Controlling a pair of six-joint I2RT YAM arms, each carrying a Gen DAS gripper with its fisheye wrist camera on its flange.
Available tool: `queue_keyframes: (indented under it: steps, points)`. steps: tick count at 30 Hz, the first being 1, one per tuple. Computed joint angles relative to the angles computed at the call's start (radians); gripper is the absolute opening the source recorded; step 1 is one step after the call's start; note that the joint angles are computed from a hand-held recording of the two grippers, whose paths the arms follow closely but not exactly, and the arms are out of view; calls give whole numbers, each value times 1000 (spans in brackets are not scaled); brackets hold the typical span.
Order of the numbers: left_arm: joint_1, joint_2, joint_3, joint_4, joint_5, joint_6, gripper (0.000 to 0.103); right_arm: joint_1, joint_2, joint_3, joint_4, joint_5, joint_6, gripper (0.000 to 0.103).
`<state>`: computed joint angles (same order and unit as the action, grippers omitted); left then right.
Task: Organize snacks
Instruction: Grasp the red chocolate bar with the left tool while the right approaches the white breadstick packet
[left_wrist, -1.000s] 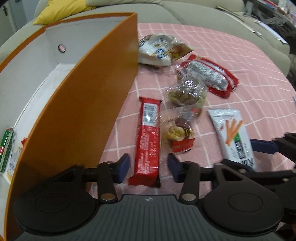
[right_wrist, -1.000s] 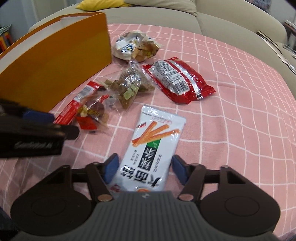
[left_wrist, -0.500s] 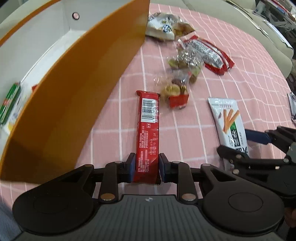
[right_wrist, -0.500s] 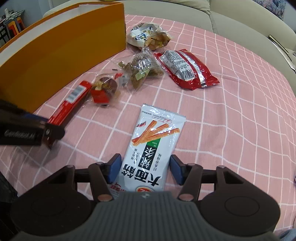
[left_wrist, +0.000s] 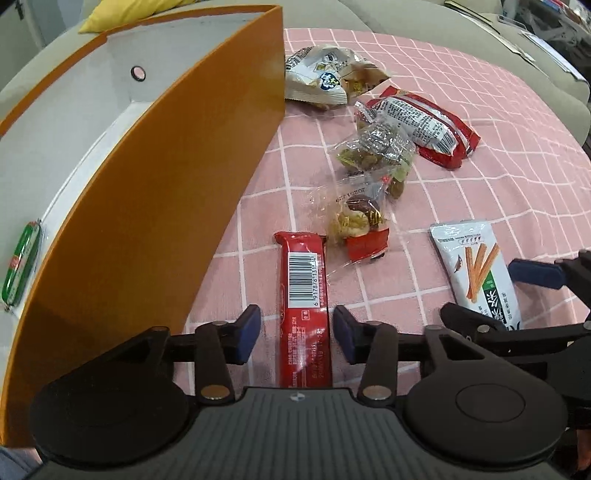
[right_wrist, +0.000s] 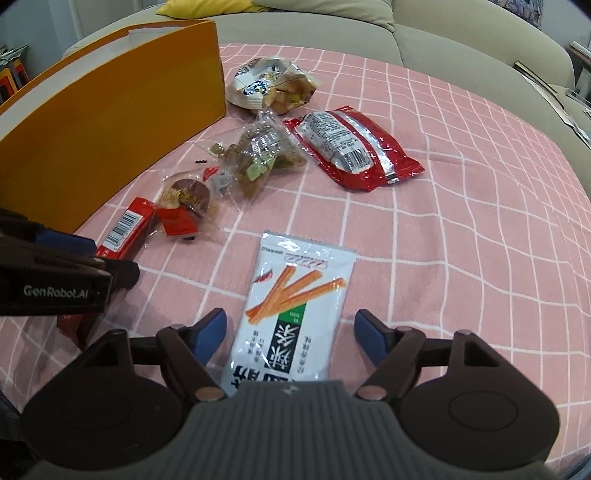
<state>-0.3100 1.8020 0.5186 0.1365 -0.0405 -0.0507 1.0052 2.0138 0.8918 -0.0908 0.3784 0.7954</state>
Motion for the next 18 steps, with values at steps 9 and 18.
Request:
queue_keyframes:
  steps: [9,18]
  points:
    - [-2,-8,-10,7,-1,1,27,5,-3,0,19,-10,-22,59]
    - [2,-111,-65,-6,11,-9,27,30,-19,15,-20,7,-36,48]
